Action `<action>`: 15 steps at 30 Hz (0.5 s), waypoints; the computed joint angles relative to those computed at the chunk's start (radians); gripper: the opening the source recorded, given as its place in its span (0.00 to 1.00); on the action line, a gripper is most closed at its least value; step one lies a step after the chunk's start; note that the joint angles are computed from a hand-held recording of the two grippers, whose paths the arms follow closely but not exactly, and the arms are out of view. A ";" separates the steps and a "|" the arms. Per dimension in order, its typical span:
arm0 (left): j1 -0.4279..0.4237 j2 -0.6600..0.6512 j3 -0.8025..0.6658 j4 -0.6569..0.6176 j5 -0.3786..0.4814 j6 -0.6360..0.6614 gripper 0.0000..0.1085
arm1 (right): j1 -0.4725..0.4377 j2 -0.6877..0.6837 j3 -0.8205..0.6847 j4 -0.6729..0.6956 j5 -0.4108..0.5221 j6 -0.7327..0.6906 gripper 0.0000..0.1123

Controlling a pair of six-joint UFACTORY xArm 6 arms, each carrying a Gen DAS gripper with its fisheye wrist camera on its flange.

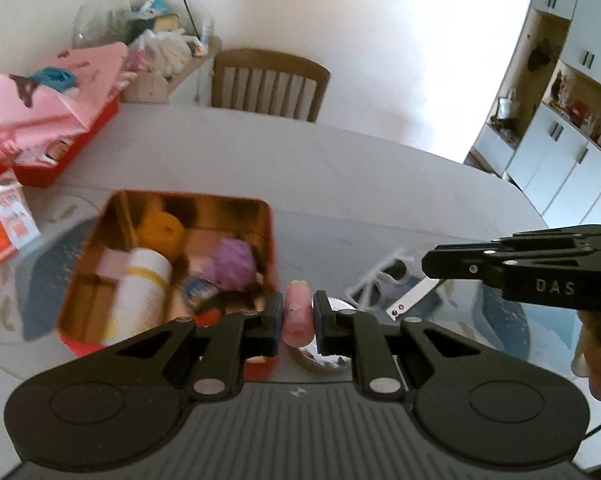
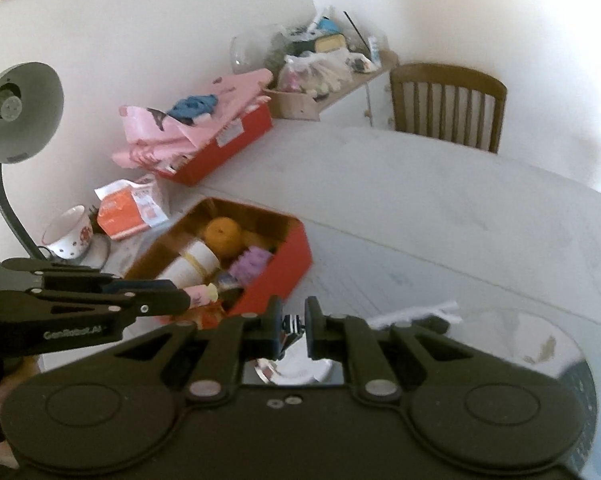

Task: Organize rigid objects
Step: 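Carry the pink cylinder with left tool while right tool carries the clipper to the red tin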

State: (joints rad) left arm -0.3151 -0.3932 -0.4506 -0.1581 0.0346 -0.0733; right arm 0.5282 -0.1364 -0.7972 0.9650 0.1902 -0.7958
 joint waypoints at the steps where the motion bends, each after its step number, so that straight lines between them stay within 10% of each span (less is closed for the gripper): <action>1: 0.009 -0.001 -0.004 -0.035 0.002 0.039 0.14 | 0.010 0.011 -0.013 0.002 -0.005 0.000 0.10; 15: 0.154 0.092 -0.076 -0.378 -0.016 0.470 0.14 | 0.125 0.200 -0.177 -0.202 -0.069 0.209 0.10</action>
State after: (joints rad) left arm -0.1614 -0.3011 -0.5267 -0.5358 0.0190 0.3967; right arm 0.6533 0.0634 -0.9746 0.7631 0.1215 -0.5868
